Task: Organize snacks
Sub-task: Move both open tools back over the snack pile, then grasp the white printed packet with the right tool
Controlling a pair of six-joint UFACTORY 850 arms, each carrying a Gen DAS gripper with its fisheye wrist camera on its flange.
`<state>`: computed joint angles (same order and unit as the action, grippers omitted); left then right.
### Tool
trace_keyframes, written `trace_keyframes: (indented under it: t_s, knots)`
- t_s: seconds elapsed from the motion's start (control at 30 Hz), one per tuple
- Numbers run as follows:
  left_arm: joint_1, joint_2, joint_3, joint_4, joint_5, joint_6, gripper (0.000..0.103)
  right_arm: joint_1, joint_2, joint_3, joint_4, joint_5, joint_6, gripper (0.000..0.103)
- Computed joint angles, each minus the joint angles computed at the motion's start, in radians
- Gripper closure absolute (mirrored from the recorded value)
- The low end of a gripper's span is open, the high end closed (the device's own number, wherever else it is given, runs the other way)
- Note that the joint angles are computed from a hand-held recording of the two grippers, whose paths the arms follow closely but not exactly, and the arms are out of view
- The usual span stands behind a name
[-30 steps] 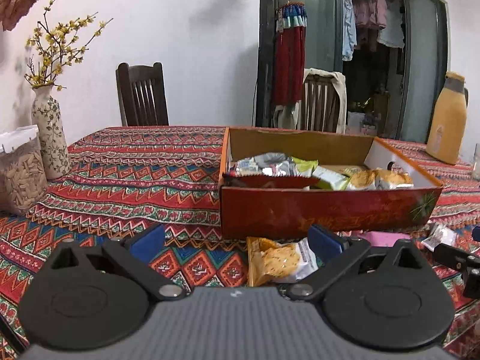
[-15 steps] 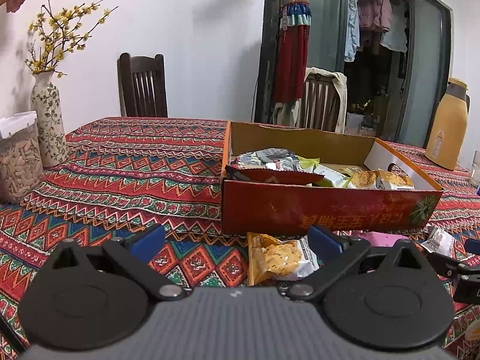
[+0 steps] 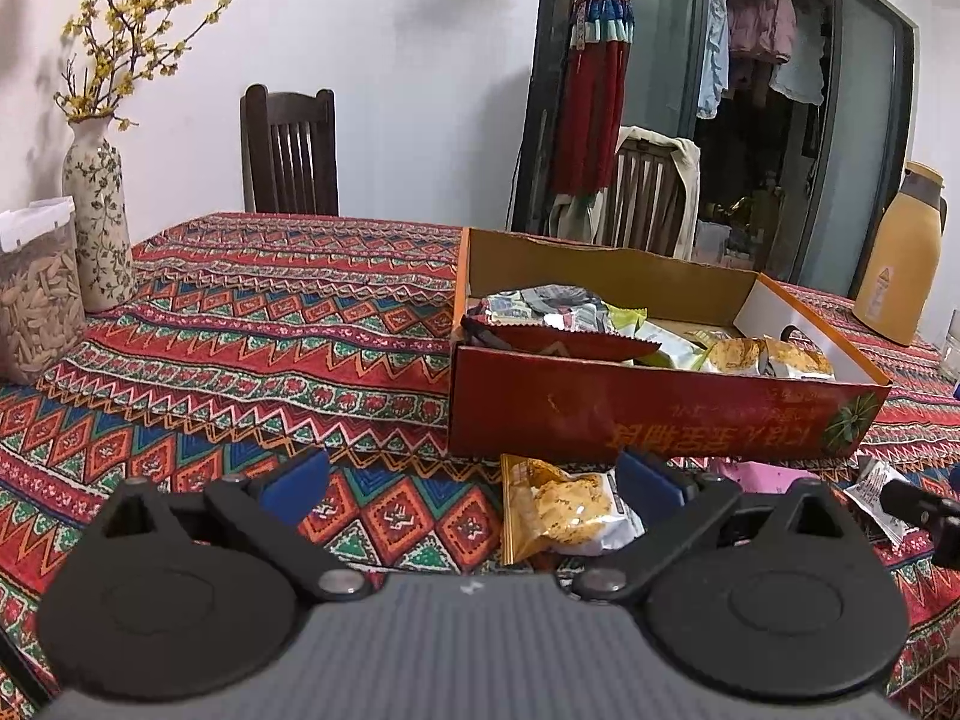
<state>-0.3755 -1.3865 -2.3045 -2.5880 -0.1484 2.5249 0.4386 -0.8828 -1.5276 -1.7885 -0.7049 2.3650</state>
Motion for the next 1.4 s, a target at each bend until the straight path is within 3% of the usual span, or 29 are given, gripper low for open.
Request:
trace_keyframes:
  t_s: [0.17, 0.37, 0.47, 0.8, 0.83, 0.97, 1.03, 1.07, 1.23, 1.4]
  knots:
    - [0.002, -0.002, -0.004, 0.061, 0.002, -0.069, 0.000, -0.037, -0.019, -0.048, 0.163, 0.043, -0.302, 0.000]
    - [0.001, -0.013, -0.028, 0.139, 0.022, -0.147, 0.000, -0.106, -0.060, -0.116, 0.301, 0.200, -0.459, 0.000]
    - [0.000, -0.017, -0.034, 0.164, 0.030, -0.172, 0.000, -0.135, -0.078, -0.135, 0.284, 0.274, -0.403, 0.000]
    - [0.000, -0.021, -0.043, 0.192, 0.036, -0.201, 0.000, -0.131, -0.085, -0.141, 0.269, 0.284, -0.411, 0.000]
    - [0.001, -0.021, -0.041, 0.181, 0.034, -0.191, 0.000, -0.130, -0.082, -0.136, 0.253, 0.286, -0.397, 0.002]
    - [0.001, -0.018, -0.036, 0.116, 0.032, -0.133, 0.000, -0.118, -0.059, -0.085, 0.053, 0.291, -0.232, 0.028]
    - [0.002, -0.015, -0.032, 0.098, 0.030, -0.117, 0.000, -0.108, -0.060, -0.087, 0.040, 0.274, -0.239, 0.035]
    - [0.002, -0.015, -0.032, 0.098, 0.030, -0.117, 0.000, -0.106, -0.057, -0.081, 0.020, 0.274, -0.225, 0.046]
    - [0.002, -0.014, -0.030, 0.059, 0.029, -0.079, 0.000, -0.081, -0.042, -0.059, -0.005, 0.227, -0.210, 0.053]
    - [-0.001, -0.016, -0.033, -0.005, 0.036, -0.015, 0.000, -0.049, -0.035, -0.041, -0.017, 0.097, -0.194, 0.054]
